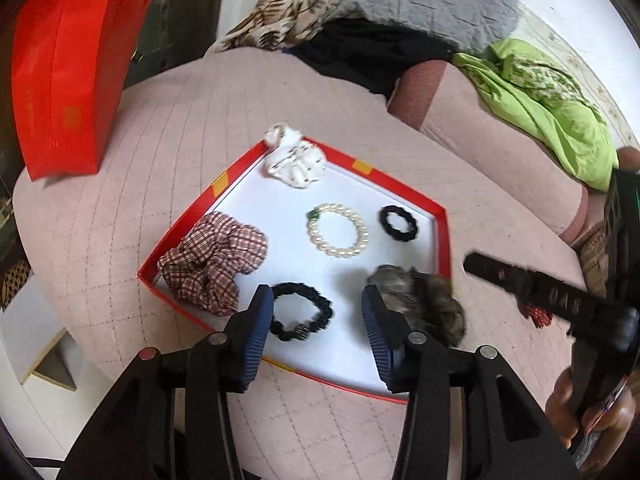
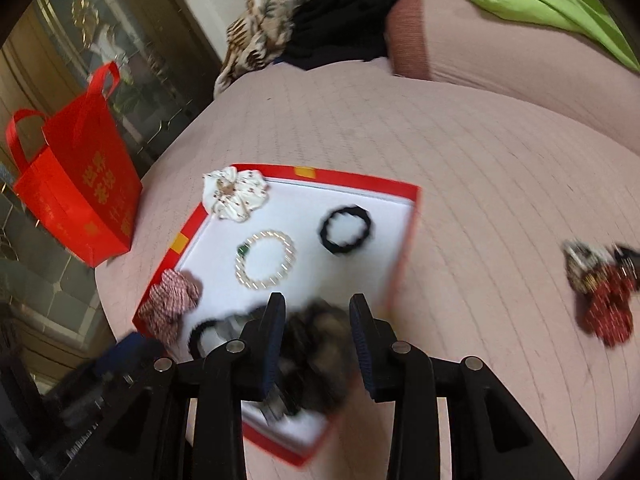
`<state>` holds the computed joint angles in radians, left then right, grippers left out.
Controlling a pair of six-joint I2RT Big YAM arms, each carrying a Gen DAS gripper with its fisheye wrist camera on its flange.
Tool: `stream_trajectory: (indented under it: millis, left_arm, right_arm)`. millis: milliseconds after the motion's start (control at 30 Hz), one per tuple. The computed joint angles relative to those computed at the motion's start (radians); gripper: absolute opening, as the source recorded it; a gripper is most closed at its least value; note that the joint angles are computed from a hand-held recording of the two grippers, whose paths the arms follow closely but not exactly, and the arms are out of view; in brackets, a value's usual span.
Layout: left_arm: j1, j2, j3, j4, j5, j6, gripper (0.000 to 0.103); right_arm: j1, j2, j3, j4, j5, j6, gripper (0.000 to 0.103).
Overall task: Organize jewelry
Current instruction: 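Open both grippers to place the hair tie and bracelet in the box, then move both grippers back to the remaining jewelry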
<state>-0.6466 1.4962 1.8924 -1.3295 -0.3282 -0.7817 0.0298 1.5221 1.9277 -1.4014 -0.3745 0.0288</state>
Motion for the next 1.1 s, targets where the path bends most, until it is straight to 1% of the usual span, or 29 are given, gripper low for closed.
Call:
stream_trajectory:
  millis: [133, 267, 367, 433, 533, 700, 800, 933, 1033, 1100]
  left_arm:
    - [-0.047, 0.027, 0.062, -0.036, -0.034, 0.011, 0.050]
    - [-0.094, 0.063, 0.131, -0.071, -0.056, 0.031, 0.051]
    - [-0.127, 0.089, 0.175, -0.095, -0.069, 0.044, 0.053]
    - [-0.152, 0.108, 0.205, -0.111, -0.078, 0.049, 0.056]
    - [-0.191, 0.145, 0.262, -0.142, -0.093, 0.066, 0.057]
    - [-0.240, 0.216, 0.355, -0.198, -0.088, 0.084, 0.058]
    - [-0.268, 0.262, 0.419, -0.231, -0.079, 0.099, 0.058]
    - [-0.303, 0.326, 0.505, -0.275, -0.078, 0.132, 0.058]
    - [-0.321, 0.392, 0.598, -0.319, -0.064, 0.160, 0.058]
    - [-0.325, 0.453, 0.691, -0.358, -0.051, 0.175, 0.058]
  right_arm:
    - [-0.063, -0.079, -0.092, 0.013, -0.007, -0.026, 0.036]
    - [-0.138, -0.153, -0.173, 0.021, -0.008, -0.063, 0.037]
    - [-0.211, -0.202, -0.233, 0.024, -0.017, -0.090, 0.041]
    - [-0.263, -0.226, -0.262, 0.022, -0.022, -0.109, 0.041]
    - [-0.346, -0.257, -0.306, 0.023, -0.026, -0.131, 0.041]
    - [-0.492, -0.278, -0.358, 0.021, -0.033, -0.142, 0.042]
    - [-0.563, -0.274, -0.371, 0.022, -0.047, -0.149, 0.042]
    - [-0.623, -0.272, -0.383, 0.029, -0.070, -0.150, 0.043]
    - [-0.652, -0.270, -0.391, 0.040, -0.088, -0.152, 0.046]
    - [-0.666, -0.267, -0.396, 0.051, -0.096, -0.155, 0.047]
